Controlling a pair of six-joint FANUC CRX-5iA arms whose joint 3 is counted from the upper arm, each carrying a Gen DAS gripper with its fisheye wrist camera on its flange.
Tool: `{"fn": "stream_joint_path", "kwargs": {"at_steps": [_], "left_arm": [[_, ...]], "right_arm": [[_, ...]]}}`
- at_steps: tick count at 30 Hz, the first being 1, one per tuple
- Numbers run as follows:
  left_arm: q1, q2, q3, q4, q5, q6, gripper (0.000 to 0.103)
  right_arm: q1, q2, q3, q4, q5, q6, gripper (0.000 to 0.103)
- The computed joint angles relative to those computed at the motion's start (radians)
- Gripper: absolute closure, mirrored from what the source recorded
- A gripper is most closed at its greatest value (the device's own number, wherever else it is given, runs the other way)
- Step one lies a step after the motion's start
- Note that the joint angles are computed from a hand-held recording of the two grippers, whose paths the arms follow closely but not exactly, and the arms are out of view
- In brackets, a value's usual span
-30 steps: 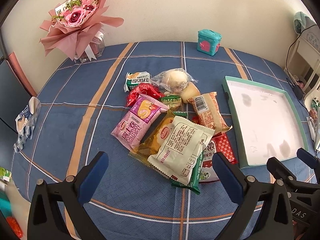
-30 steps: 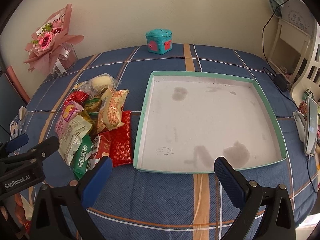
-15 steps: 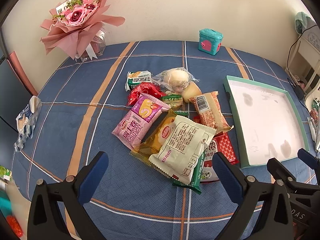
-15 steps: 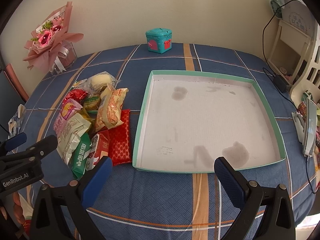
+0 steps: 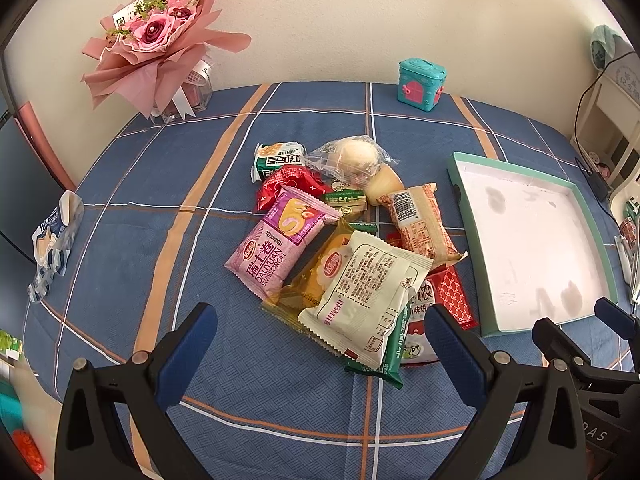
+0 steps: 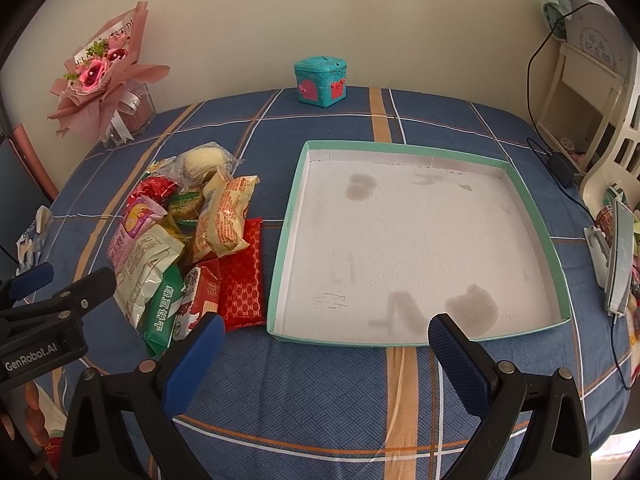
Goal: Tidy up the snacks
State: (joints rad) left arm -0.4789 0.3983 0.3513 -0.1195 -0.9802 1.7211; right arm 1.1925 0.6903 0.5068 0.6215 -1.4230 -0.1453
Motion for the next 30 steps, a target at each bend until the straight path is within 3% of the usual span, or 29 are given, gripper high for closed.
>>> {"fn": "stream_joint_path", "kwargs": {"at_steps": [10, 17, 23, 27, 30], "left_arm": [[0.0, 0.003, 0.005, -0.002, -0.005, 0.015, 0.0], [0.032, 0.017, 0.007, 0.074, -0.002, 0.009, 0.0], [0.056, 0.068, 0.047, 0.163, -0.027, -0.026, 0.011], [0.067, 0.106, 0.056, 0.275, -0.035, -0.111, 0.015], [0.06, 0.141, 0.099, 0.279, -0.074, -0.122, 0.022]], "right_arm": [[-0.001, 0.005, 0.008, 0.004, 0.011, 0.01, 0.0], [-0.02, -0.021, -0.031, 0.02, 0.128, -0.013, 0.001], [-0.051, -0.01, -0.009, -0.032, 0.225, 0.037, 0.017], [-0.061, 0.021, 0.045, -0.08, 0.211, 0.088, 0.028], [-0.064, 0.029, 0.057, -0.093, 0.206, 0.103, 0.029]]}}
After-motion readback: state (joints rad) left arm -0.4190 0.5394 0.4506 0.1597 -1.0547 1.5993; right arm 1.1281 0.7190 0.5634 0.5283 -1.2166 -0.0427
